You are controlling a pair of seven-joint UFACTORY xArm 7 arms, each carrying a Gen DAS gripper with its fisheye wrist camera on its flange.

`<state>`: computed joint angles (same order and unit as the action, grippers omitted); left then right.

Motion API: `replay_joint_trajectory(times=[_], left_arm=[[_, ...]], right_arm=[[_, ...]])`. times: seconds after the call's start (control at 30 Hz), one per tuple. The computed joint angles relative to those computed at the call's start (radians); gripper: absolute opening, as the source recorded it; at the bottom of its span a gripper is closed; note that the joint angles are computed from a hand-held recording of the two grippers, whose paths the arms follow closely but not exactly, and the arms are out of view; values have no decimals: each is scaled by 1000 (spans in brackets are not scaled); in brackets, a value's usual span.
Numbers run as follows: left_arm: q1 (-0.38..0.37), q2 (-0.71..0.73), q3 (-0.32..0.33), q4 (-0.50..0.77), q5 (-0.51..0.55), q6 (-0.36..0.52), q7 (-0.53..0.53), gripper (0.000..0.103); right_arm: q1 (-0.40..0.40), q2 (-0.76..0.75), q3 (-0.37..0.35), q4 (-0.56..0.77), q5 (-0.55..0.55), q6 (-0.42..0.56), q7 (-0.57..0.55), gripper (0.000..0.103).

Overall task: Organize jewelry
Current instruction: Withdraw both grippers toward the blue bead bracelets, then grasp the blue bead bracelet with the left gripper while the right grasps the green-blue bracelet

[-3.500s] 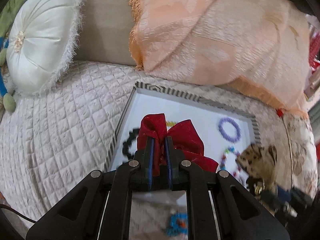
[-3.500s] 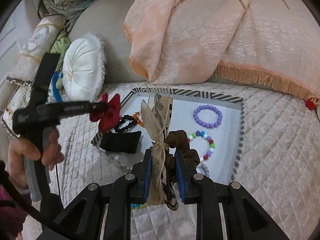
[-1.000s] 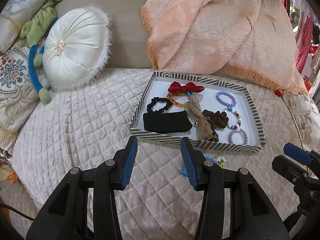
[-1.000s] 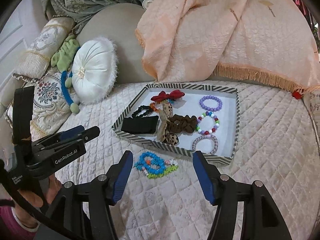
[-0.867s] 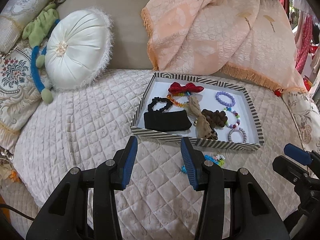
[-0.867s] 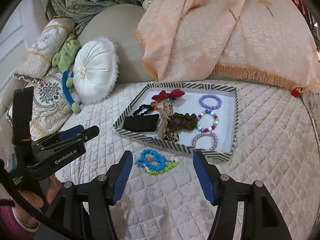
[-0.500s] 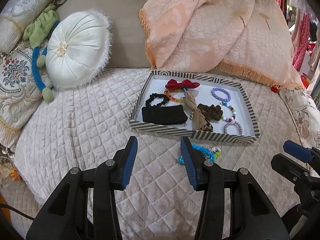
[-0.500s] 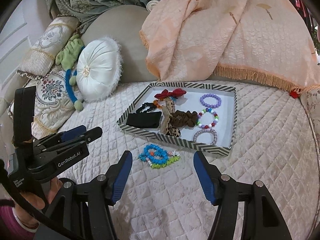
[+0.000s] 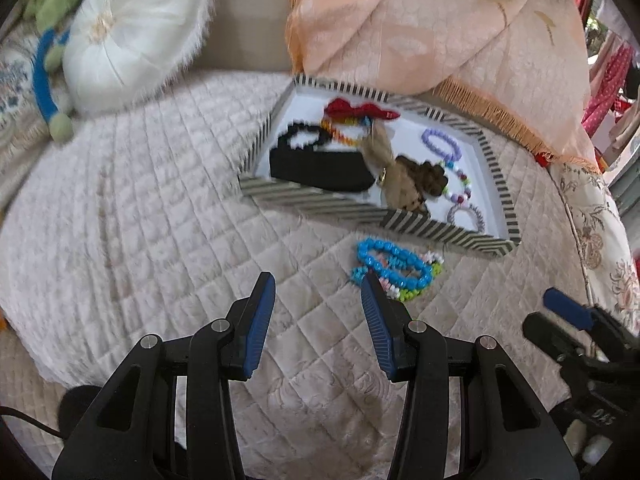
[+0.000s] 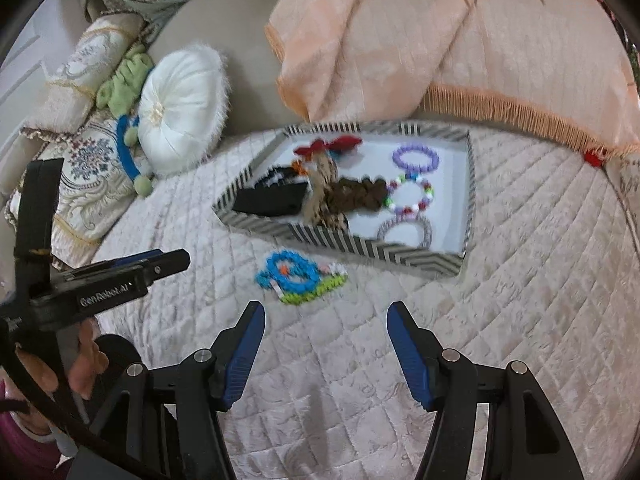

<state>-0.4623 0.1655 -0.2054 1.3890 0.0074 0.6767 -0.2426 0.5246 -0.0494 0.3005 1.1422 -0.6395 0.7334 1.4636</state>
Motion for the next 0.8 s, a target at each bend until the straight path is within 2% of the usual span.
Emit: replay_joint_trajectory(times=[0.1,0.2,0.47,0.6,0.7,0.73,0.77,0.8], left_arm=[[23,62,-15,57,-111,52,53,44],[23,141,-18,143,-152,105,68,44],[-33,363,3,422,-128,241,29,44],[-50,433,11,515,-124,283,11,44],[-59,451,15,540,-113,284,18,44],[-67,452,20,540,-97,281,24,39],[-73,449,25,535,-84,274,27,18],[-72,446,23,526,-80,265,42,11]], right_arm=[[-5,10,-8,-17,22,-28,-2,61],[-7,17,-15,-28,38,-47,-7,61],[-19,17,-27,-60,68,-95,-17,61],[-26,28,-33,-62,79,-118,-31,61],[-27,45,-38,-49,83,-127,-50,61],[-26,52,-40,-42,84,-127,-59,61],[-25,59,-43,-36,86,-127,-65,61],[-23,70,-46,-25,89,-124,-77,61]])
